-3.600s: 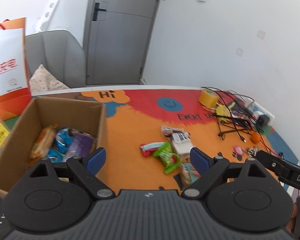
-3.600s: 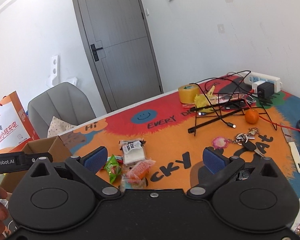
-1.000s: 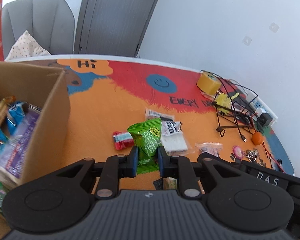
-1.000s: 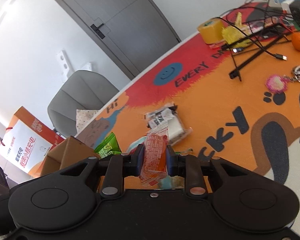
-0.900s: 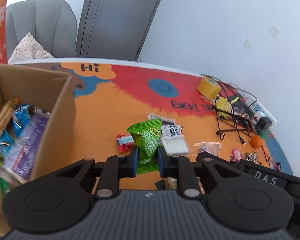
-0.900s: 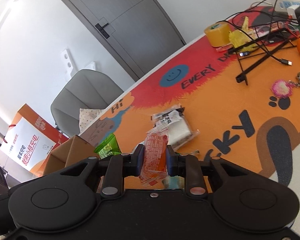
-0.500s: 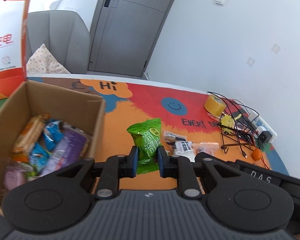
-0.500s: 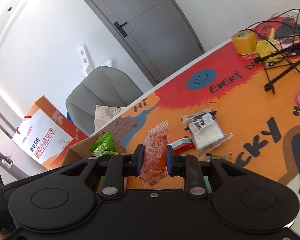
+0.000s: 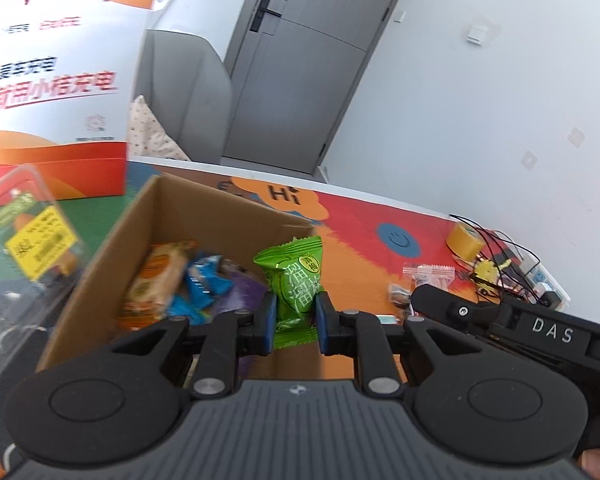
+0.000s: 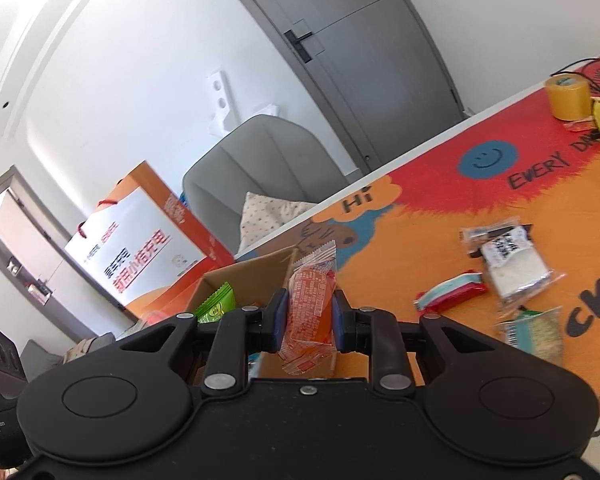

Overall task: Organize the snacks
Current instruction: 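Carry the green snack and orange cake over the cardboard box with both tools, then open both tools to release the snacks into the box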

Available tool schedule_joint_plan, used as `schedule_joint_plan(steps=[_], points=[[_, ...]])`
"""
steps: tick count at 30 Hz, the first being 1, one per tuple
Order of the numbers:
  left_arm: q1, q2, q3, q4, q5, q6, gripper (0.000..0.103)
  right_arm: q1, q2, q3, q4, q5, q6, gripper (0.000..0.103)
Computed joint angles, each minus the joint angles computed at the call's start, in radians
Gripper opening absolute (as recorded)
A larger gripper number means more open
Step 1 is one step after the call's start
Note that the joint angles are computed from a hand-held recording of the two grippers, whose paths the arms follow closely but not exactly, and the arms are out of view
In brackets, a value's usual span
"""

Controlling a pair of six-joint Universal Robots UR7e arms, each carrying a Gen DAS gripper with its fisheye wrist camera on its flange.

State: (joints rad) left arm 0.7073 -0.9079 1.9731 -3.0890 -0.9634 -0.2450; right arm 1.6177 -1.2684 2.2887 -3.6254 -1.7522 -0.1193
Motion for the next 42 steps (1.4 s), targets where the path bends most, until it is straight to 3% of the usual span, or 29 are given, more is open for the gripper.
schedule_joint_plan(steps=[14,17,26,33,42], points=[[0.029,-0.101,0.077,0.097,0.043,-0.068,0.02,0.073,0.089,-0.055,0.03,-0.016,-0.017,0.024],[0.027,-0.117,0.078,0.126,0.045,-0.068,0.026,0.083,0.099,-0.063,0.045,-0.015,-0.016,0.024],[0.025,-0.154,0.093,0.105,0.075,-0.089,0.028,0.104,0.12,-0.085,0.097,-0.028,-0.006,0.025],[0.027,-0.161,0.09,0.088,0.092,-0.095,0.04,0.1,0.115,-0.095,0.141,0.024,0.003,0.029],[0.023,-0.144,0.078,0.094,0.074,-0.099,0.056,0.079,0.069,-0.053,0.097,-0.019,0.02,0.031]])
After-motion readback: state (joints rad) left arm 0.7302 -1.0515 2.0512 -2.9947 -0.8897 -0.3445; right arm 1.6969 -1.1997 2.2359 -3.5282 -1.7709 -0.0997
